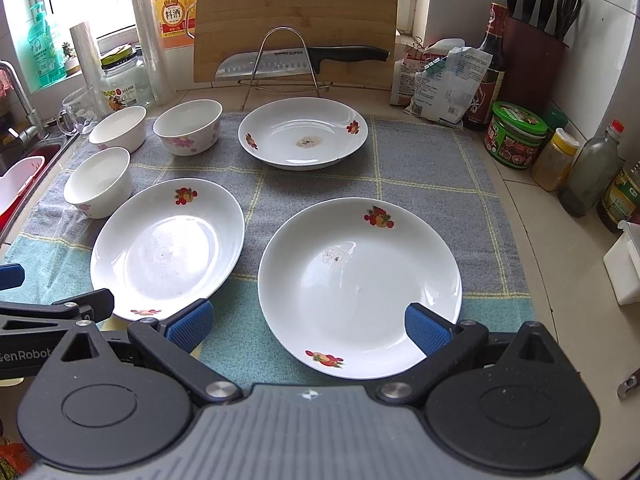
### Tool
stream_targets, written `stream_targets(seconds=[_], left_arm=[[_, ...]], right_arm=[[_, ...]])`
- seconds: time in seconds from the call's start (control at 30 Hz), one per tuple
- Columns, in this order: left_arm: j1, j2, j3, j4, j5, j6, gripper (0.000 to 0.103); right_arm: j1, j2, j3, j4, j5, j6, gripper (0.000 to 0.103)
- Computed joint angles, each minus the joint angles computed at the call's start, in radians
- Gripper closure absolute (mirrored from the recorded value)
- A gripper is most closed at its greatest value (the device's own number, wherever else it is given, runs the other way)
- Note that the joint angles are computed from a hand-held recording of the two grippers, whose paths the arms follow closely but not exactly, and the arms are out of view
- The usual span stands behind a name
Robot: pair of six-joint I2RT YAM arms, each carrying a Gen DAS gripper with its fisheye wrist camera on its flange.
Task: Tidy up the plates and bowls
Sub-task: 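Grasp the oval flowered plate rim with left tool while right grasps the large round plate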
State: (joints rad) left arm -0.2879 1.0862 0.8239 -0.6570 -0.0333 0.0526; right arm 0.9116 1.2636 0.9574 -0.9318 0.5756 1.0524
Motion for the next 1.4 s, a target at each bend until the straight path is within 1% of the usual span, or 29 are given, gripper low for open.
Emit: stream_targets(seconds=[0.1,0.27,0.53,0.73,0.87,0.97,1.13,1.23,1.33,1.4], left_arm=[[0.004,0.001,0.002,0.002,0.023,0.006,0.001],[-0.002,-0.002,-0.003,0.015,0.029,0.018,0.001],[0.027,-0.001,-0.030,0.071,0.091,0.028,0.001],[0.015,0.005,-0.043,0.089,0.086,0.016,0.001],[0.007,0.014,-0.043,0.090,0.088,0.005,0.001],[-0.001,0.015,-0.050,0.101,0.079,-0.006,0.001],[0.011,0.013,-0.065,0.117,0.113,-0.013,0.001],[0.009,0.015,-0.065,0.118,0.120,-0.023,0.001],[0.016,0.017,-0.064,0.118,0.153,-0.038,0.001],[0.004,0.023,-0.062,0.125,0.147,-0.053,0.001]], right_arm=[[0.000,-0.030,-0.026,0.034,0.005,-0.029,0.000],[-0.008,-0.118,-0.100,0.112,0.011,-0.094,0.000],[-0.017,-0.218,-0.217,0.157,0.026,-0.156,0.000],[-0.024,-0.288,-0.325,0.170,0.003,-0.173,0.000],[-0.042,-0.325,-0.401,0.184,-0.032,-0.172,0.000],[-0.063,-0.331,-0.450,0.223,-0.059,-0.188,0.000],[-0.115,-0.303,-0.516,0.326,-0.097,-0.232,0.000],[-0.153,-0.280,-0.546,0.395,-0.114,-0.279,0.000],[-0.186,-0.269,-0.568,0.455,-0.132,-0.334,0.000],[-0.206,-0.257,-0.581,0.494,-0.142,-0.374,0.000]])
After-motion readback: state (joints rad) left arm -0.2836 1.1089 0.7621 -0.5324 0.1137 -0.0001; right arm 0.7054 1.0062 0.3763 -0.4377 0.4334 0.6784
